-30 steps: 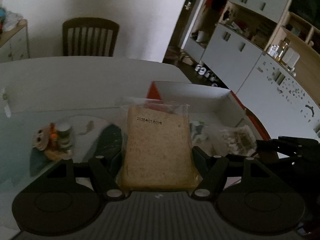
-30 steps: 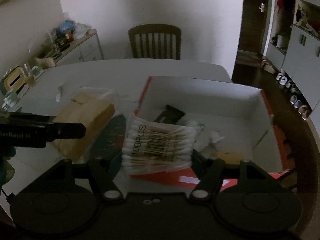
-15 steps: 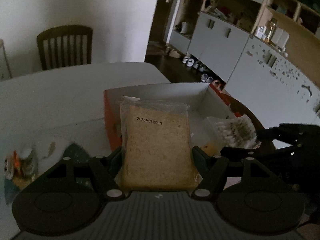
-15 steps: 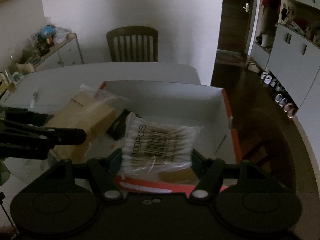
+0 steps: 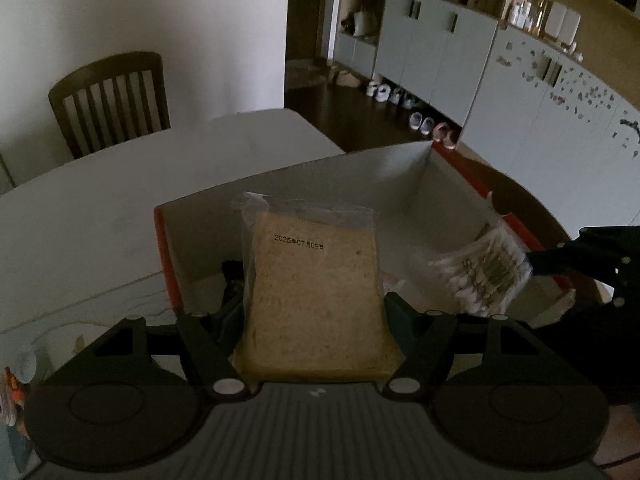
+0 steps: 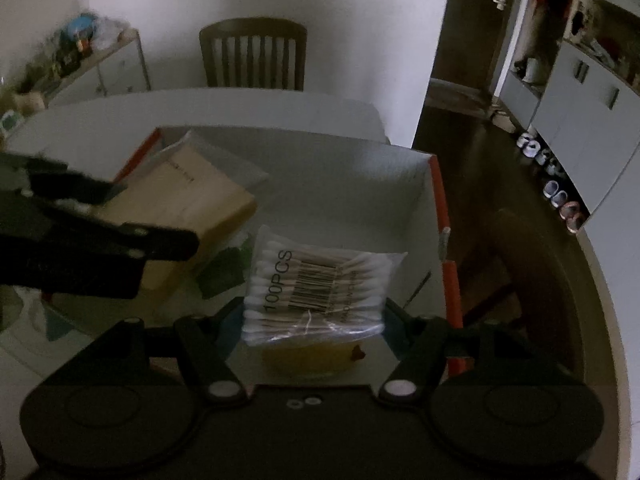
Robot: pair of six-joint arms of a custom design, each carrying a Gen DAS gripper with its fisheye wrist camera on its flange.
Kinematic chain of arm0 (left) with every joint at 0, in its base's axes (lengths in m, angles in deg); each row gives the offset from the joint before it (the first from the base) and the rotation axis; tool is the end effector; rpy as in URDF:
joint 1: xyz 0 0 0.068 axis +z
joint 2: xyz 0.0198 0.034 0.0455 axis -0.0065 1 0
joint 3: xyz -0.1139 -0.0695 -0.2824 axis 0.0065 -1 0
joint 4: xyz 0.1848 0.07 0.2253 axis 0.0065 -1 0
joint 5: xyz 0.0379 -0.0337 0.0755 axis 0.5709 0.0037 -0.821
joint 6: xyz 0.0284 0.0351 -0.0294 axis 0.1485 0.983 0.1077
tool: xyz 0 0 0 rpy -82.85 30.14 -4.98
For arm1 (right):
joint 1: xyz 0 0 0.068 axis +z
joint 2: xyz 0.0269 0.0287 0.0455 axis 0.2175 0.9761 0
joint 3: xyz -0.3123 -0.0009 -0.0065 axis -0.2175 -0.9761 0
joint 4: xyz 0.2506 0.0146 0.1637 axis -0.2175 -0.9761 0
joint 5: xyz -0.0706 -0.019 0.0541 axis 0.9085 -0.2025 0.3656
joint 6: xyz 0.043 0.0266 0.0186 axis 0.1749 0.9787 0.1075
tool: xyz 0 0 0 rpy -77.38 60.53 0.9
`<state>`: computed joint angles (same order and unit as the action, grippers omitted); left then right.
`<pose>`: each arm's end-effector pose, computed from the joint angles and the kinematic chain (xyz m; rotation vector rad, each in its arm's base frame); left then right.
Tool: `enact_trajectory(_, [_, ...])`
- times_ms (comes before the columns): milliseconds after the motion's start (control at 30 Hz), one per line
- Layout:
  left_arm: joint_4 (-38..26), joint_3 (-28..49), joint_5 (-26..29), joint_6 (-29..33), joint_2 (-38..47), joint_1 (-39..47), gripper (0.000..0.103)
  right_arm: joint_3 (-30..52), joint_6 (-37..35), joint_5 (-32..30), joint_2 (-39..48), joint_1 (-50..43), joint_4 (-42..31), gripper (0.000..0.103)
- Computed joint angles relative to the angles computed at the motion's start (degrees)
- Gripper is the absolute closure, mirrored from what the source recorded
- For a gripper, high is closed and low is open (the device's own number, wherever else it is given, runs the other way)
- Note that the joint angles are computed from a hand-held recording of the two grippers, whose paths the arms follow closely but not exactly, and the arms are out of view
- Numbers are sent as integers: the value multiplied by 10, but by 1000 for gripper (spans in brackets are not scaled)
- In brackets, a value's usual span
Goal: Organize objects
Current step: 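Open both tools to drop the swab pack and bread loaf into the box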
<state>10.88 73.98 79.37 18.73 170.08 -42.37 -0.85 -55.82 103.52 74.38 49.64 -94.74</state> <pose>0.2661 -0.2398 0.1188 0.7580 2.3695 -0.3733 0.1731 0.1154 0.1218 -0.0974 2.4973 -0.0037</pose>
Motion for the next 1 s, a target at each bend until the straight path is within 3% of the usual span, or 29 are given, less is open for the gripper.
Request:
enact_trajectory(500, [-80,98,22,15,88,12,31,50,-61,-47,157,-40,61,33])
enact_trajectory(900, [-118,126,47,20,109,22,29,44,-57,-64,173,-45,79,31])
enact_trajectory(1000, [-112,122,35,9,105,16,23,35,-52,-73,163,-48,87,28])
